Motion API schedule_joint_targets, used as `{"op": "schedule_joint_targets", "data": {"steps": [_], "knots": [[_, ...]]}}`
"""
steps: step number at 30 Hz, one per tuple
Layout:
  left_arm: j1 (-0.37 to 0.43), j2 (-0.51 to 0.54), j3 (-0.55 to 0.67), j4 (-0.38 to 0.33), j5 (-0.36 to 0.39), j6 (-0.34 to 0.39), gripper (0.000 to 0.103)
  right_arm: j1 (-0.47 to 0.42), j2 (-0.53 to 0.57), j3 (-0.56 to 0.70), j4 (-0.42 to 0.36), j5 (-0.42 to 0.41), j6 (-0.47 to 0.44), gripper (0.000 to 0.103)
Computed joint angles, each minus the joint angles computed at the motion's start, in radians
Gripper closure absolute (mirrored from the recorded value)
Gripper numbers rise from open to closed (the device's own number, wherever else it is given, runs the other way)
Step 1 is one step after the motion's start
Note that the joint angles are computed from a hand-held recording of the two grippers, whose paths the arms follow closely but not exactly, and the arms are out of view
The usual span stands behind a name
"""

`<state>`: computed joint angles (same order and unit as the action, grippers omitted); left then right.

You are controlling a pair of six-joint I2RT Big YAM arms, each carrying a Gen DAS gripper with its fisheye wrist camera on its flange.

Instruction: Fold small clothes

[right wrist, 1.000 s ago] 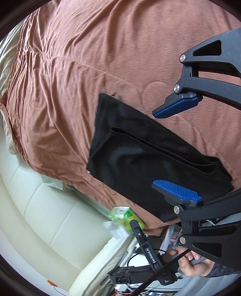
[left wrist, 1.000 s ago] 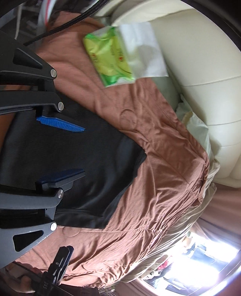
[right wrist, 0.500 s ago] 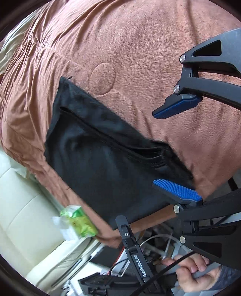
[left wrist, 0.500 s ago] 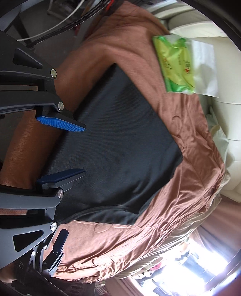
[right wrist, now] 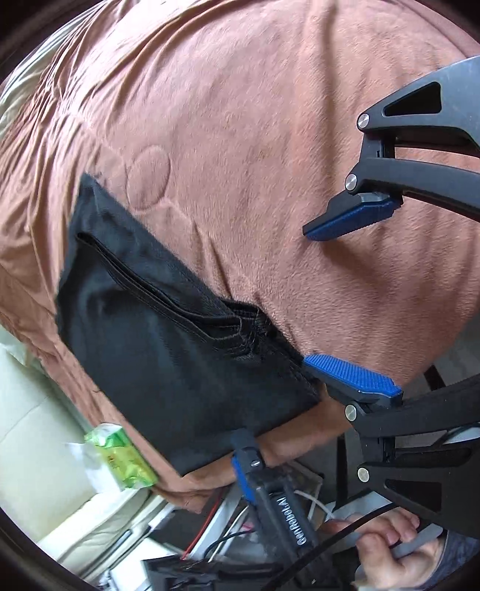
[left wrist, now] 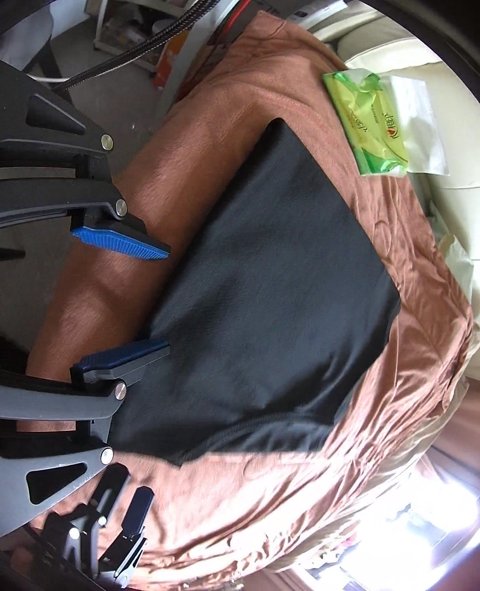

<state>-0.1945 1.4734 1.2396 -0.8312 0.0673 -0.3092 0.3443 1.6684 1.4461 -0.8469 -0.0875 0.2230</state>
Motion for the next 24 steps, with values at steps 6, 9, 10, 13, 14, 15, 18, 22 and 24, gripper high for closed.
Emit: {"op": "schedule_joint_targets", "data": {"steps": [6, 9, 10, 13, 14, 15, 18, 22, 24], "knots": [[-0.04, -0.094, -0.036, 0.011, -0.006, -0.028, 0.051, -0.016, -0.156, -0.106, 0.046, 0.025, -0.01, 0.04], [-0.074, -0.152, -0.055, 0.02, -0.023, -0.039, 0.042, -0.023, -0.251, -0.166, 0.058, 0.065, -0.009, 0.04], [-0.091, -0.175, -0.062, 0.023, -0.039, -0.04, 0.038, -0.022, -0.282, -0.185, 0.064, 0.079, -0.007, 0.04], [-0.142, -0.232, -0.073, 0.02, -0.116, -0.05, 0.025, -0.015, -0.375, -0.24, 0.066, 0.097, 0.013, 0.04], [-0.158, -0.253, -0.077, 0.02, -0.136, -0.055, 0.021, -0.015, -0.401, -0.254, 0.058, 0.094, 0.028, 0.04], [-0.173, -0.273, -0.081, 0.023, -0.148, -0.058, 0.019, -0.016, -0.431, -0.269, 0.049, 0.092, 0.04, 0.039], [-0.229, -0.34, -0.095, 0.028, -0.203, -0.069, 0.009, 0.004, -0.53, -0.318, 0.042, 0.133, 0.048, 0.02], [-0.3, -0.404, -0.106, 0.02, -0.252, -0.077, 0.003, 0.026, -0.652, -0.372, 0.017, 0.184, 0.056, 0.01], [-0.339, -0.436, -0.109, 0.002, -0.278, -0.083, 0.0, 0.039, -0.719, -0.401, -0.001, 0.208, 0.068, 0.007]]}}
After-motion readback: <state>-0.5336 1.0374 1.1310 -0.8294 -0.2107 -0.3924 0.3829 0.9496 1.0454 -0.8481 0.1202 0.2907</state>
